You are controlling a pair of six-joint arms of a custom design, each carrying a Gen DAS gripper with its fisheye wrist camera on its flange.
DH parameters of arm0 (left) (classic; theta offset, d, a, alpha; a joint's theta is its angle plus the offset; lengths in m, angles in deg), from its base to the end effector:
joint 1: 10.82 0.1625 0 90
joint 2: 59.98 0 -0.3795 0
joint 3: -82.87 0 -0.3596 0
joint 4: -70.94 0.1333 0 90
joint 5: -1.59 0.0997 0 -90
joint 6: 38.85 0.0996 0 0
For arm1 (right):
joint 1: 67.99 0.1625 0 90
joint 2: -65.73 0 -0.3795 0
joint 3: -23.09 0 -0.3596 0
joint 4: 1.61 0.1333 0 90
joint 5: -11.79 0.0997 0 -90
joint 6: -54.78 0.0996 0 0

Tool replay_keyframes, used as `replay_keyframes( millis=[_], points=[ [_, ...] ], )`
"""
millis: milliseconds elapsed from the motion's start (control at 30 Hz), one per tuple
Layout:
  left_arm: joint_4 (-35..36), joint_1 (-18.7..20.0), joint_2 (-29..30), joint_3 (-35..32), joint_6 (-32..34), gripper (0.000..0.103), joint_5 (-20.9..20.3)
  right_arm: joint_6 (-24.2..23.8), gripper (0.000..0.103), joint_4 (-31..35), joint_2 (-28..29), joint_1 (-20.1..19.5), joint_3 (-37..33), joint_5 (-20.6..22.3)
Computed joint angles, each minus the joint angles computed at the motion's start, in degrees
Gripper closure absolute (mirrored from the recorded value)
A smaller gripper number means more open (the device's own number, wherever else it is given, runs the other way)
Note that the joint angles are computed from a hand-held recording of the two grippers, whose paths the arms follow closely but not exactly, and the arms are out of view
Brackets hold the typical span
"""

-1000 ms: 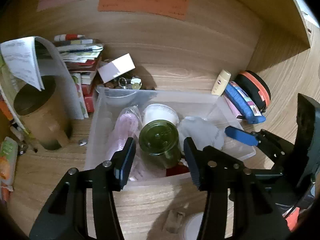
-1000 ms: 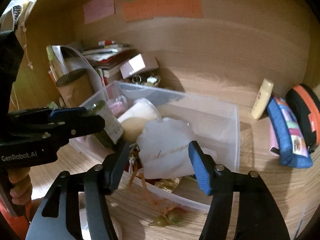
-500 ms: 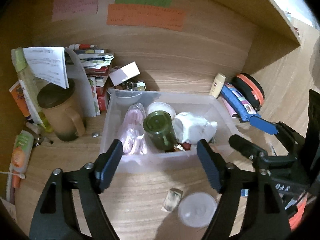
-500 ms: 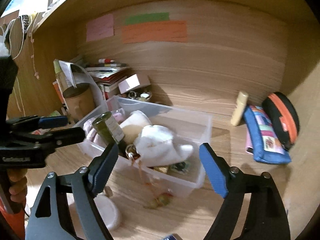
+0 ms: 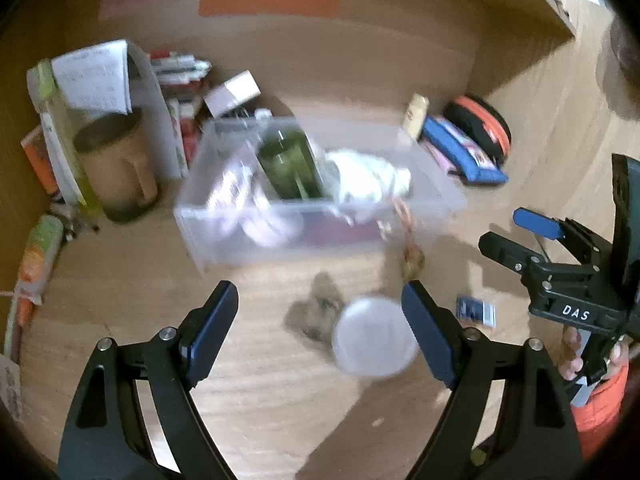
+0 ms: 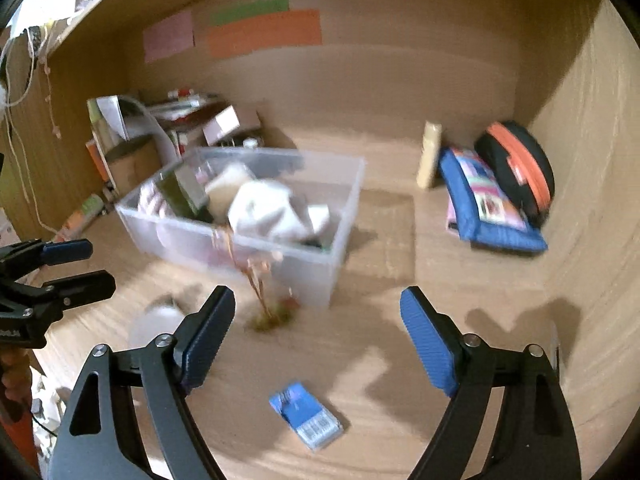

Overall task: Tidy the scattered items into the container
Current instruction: 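Grasp the white round container with the left tool while the right tool grasps the blue Max pack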

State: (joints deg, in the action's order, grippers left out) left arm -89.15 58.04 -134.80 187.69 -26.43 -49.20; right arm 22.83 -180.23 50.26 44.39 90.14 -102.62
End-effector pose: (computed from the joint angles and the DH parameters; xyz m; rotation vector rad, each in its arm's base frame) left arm -0.0105 -0.5714 0.3541 0.3879 2.3492 -0.9229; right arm 0.3606 -0.6339 -0.0304 1.0020 -2.3582 0.8070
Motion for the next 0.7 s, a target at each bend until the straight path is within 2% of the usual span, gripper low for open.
replay_keyframes(
  millis=[367, 700],
  points=[
    [4.28, 0.06, -0.92, 5.31, -4.98, 0.019, -0.32, -0.82, 0.02, 0.89, -2.92, -2.2, 8.28, -1.78],
    [5.76, 0.28, 2.28, 3.81, -7.67, 0.019, -0.07, -0.48, 0.02, 3.96, -3.93, -3.11, 10.36, -0.46]
  ],
)
